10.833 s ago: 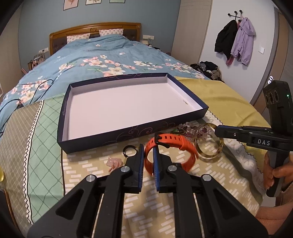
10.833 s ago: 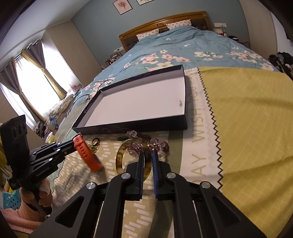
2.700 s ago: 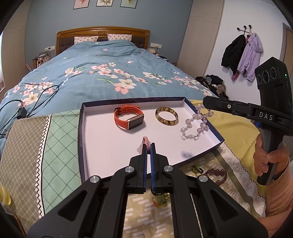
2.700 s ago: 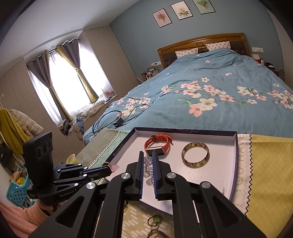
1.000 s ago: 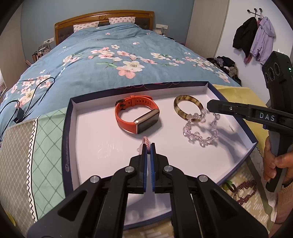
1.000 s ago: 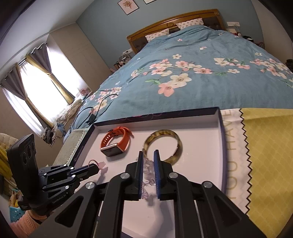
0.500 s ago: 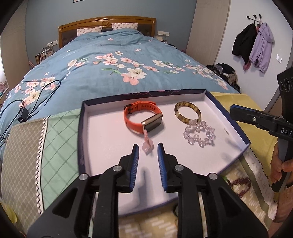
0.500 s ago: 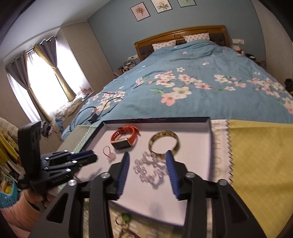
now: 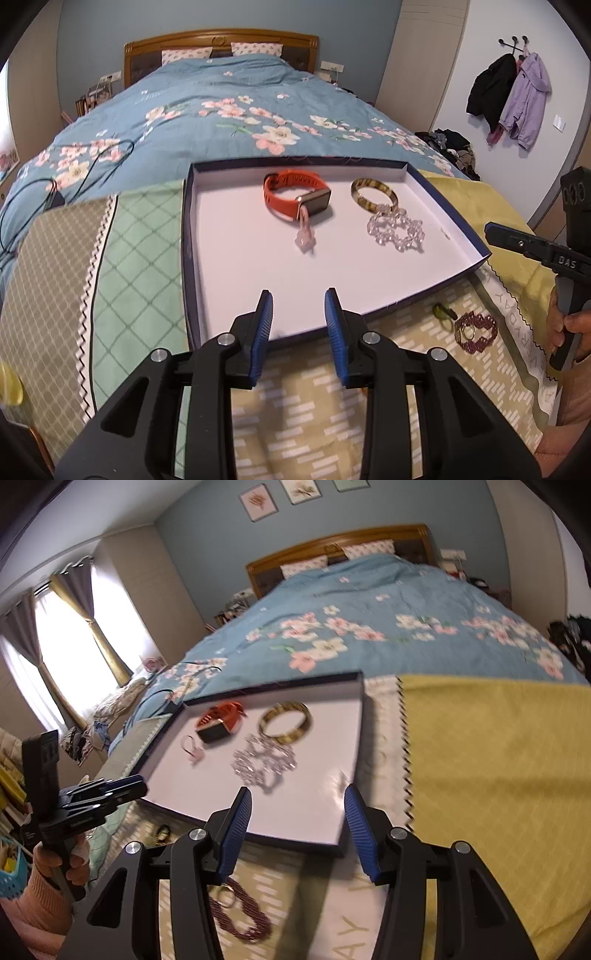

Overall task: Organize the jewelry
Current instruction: 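Withdraw both open tools from the box, then grasp the dark red beaded bracelet with the right tool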

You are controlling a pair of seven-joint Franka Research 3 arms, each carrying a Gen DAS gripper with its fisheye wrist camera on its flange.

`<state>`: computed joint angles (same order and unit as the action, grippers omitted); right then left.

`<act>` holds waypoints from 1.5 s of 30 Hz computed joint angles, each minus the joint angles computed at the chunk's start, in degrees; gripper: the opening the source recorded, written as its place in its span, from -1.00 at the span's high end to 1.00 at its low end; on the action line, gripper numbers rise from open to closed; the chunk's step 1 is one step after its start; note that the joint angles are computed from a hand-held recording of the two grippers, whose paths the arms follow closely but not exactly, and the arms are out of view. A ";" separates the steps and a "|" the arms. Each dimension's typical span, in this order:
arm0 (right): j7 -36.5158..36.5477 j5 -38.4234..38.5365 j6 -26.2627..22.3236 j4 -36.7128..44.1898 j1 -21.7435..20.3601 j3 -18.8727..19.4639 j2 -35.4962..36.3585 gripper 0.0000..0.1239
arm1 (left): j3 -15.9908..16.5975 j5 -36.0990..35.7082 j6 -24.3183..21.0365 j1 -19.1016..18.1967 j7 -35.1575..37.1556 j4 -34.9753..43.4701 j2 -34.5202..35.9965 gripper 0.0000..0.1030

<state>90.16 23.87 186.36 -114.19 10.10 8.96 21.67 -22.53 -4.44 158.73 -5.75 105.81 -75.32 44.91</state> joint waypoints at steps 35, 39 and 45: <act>-4.57 -2.20 -3.89 -8.69 5.04 -1.02 -5.49 0.38 | -12.36 0.74 12.25 10.84 9.57 -25.54 -11.76 0.28; -4.80 -1.13 -3.60 -9.72 4.74 -0.28 -5.83 0.43 | -11.99 0.89 12.49 9.89 10.11 -25.09 -11.45 0.28; -2.94 -2.56 -4.04 -9.70 8.03 -3.42 -5.51 0.61 | -10.87 1.88 11.20 7.38 10.63 -21.66 -9.60 0.39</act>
